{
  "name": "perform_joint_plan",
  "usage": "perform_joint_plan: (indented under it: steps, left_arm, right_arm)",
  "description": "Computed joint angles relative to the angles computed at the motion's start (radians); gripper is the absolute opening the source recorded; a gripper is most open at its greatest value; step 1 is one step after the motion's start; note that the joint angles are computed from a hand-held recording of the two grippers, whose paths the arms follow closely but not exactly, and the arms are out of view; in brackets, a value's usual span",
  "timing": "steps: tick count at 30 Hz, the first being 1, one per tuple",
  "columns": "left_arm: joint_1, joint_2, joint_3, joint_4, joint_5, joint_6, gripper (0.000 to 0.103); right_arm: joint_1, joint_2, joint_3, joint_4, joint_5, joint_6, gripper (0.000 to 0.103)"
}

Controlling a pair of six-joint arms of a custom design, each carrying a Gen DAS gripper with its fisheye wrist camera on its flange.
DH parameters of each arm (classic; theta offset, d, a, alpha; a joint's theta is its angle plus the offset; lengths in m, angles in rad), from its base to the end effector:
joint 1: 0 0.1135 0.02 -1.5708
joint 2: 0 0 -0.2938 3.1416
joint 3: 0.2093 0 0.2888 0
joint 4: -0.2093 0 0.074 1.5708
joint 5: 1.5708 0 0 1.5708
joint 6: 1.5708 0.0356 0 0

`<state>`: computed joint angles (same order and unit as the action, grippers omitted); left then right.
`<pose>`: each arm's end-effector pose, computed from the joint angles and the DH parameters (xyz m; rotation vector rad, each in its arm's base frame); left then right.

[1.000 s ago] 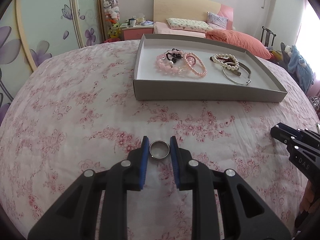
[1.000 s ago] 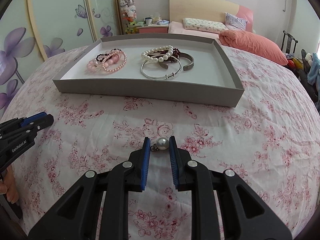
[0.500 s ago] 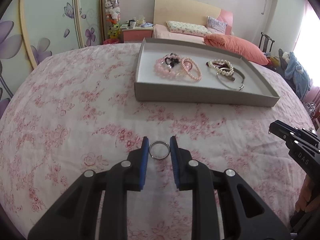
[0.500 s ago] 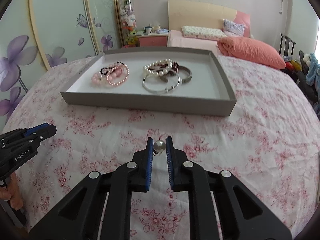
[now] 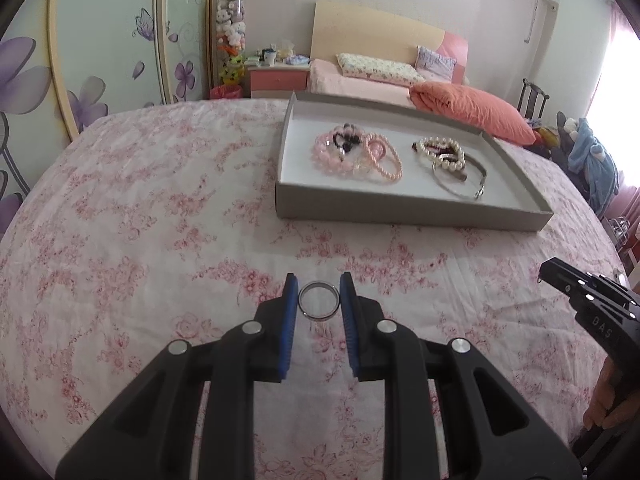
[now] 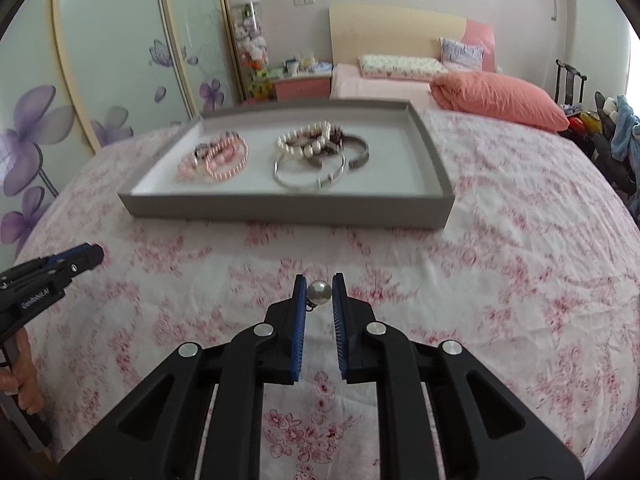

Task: Organize jewelry
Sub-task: 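Carry the silver ring into the tray with the left tool while the right tool drops the pearl earring there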

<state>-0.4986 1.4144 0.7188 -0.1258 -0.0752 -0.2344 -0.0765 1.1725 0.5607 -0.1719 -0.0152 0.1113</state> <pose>0.2684 -0.1431 0.1886 0.2814 2.3880 -0.2544 0.2487 -0.0185 0.1938 0.2134 2.3450 0.0349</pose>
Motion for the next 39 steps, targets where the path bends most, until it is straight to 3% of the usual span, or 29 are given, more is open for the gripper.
perform_joint_plan:
  steps: [9,22,39]
  left_arm:
    - [-0.038,-0.092,-0.031,0.052,-0.05,0.0,0.022]
    - [-0.113,-0.153,-0.022,0.104,-0.126,0.023,0.022]
    - [-0.108,0.026,0.157,0.194,-0.128,0.08,0.022]
  right_arm:
    - [0.067,-0.169,-0.02,0.033,0.08,-0.01,0.014]
    - [0.13,-0.26,-0.027,0.131,0.179,-0.028,0.014]
    - [0.041,-0.052,0.096,0.335,0.138,-0.022,0.014]
